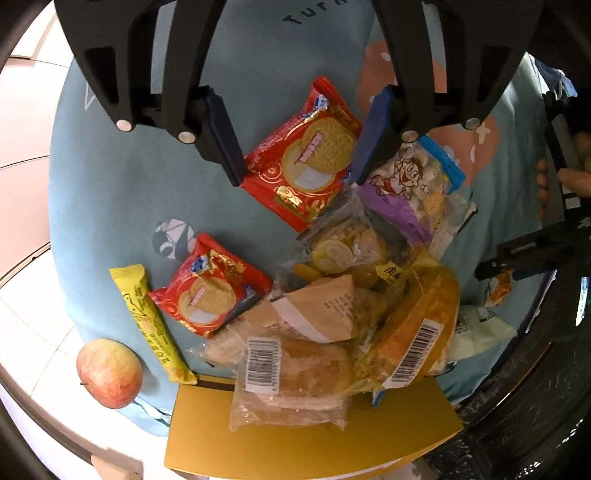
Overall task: Organize snacks
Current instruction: 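Grasp the orange snack packet with left tool while right tool grasps red biscuit pack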
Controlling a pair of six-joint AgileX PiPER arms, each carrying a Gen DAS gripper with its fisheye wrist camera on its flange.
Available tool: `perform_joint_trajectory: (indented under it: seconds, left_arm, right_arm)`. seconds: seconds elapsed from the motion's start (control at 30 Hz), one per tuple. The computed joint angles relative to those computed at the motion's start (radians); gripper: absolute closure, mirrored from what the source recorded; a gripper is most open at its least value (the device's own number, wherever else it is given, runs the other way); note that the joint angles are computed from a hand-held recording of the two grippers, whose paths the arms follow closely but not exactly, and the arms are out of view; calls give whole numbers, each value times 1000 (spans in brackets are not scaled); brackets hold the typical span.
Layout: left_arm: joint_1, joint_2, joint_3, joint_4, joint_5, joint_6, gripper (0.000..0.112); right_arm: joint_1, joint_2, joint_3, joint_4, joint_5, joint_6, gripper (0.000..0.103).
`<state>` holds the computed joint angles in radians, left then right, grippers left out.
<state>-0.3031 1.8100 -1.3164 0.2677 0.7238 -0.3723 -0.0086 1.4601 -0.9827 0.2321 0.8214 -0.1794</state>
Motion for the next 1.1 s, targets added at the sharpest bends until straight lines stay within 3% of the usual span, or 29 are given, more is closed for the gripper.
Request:
perform_joint_trajectory:
  seconds: [0.03, 0.1, 0.17, 0.23, 0.27, 0.3, 0.33, 0.4, 0.5, 0.57, 0.73, 0.77, 0.8, 0.83, 0.87, 1.03, 1.07, 1.1]
  left_arm:
    - [3, -4, 10, -5, -13, 1, 15]
    - [12, -17, 40, -16, -47, 5, 14]
    - [16, -33, 77, -18, -88, -4, 13]
    - [17, -40, 85, -34, -89, 10, 13]
    - [20, -41, 86, -59, -91, 41, 17]
    - [27, -52, 95, -107, -104, 102, 31]
    - [22, -69, 113, -134, -123, 152, 38]
    - [19, -100, 145, -199, -151, 248, 70]
    - [56, -126, 162, -371, -138, 382, 96]
    - [84, -138, 168, -462, -123, 459, 103]
    - [115, -164, 179, -545, -110, 506, 101]
    - [115, -158, 166, -544, -110, 505, 86]
    - [105, -155, 156, -506, -124, 469, 46]
    - [89, -148, 137, -430, -141, 393, 31]
    - [78, -132, 117, -360, -168, 322, 25]
    - [78, -26, -20, -282, -89, 227, 27]
    - [84, -12, -30, -284, -64, 233, 51]
    - [91, -5, -31, -291, -49, 246, 64]
  right_arm:
    - [3, 0, 3, 1, -3, -2, 36]
    - [51, 10, 24, -87, -18, 61, 15]
    - [117, 30, 47, -194, -29, 113, 5]
    - [134, -7, 83, -193, -69, 104, 20]
    - [130, -16, 81, -194, -69, 118, 40]
    - [114, -17, 65, -174, -55, 105, 57]
    - [96, -11, 52, -147, -36, 85, 58]
    - [81, -18, 49, -135, -18, 68, 58]
    - [60, -56, 66, -102, -7, 37, 58]
    - [42, -83, 72, -75, 4, 16, 58]
    - [59, -118, 75, -68, 8, 34, 58]
    - [60, -121, 78, -69, 9, 35, 58]
    - [59, -126, 81, -70, 12, 34, 58]
    - [44, -139, 87, -64, 22, 15, 58]
    - [51, -139, 86, -69, 25, 22, 58]
    - [74, -162, 91, -97, 47, 25, 58]
    - [77, -166, 90, -102, 48, 31, 58]
    - [69, -170, 87, -100, 50, 29, 58]
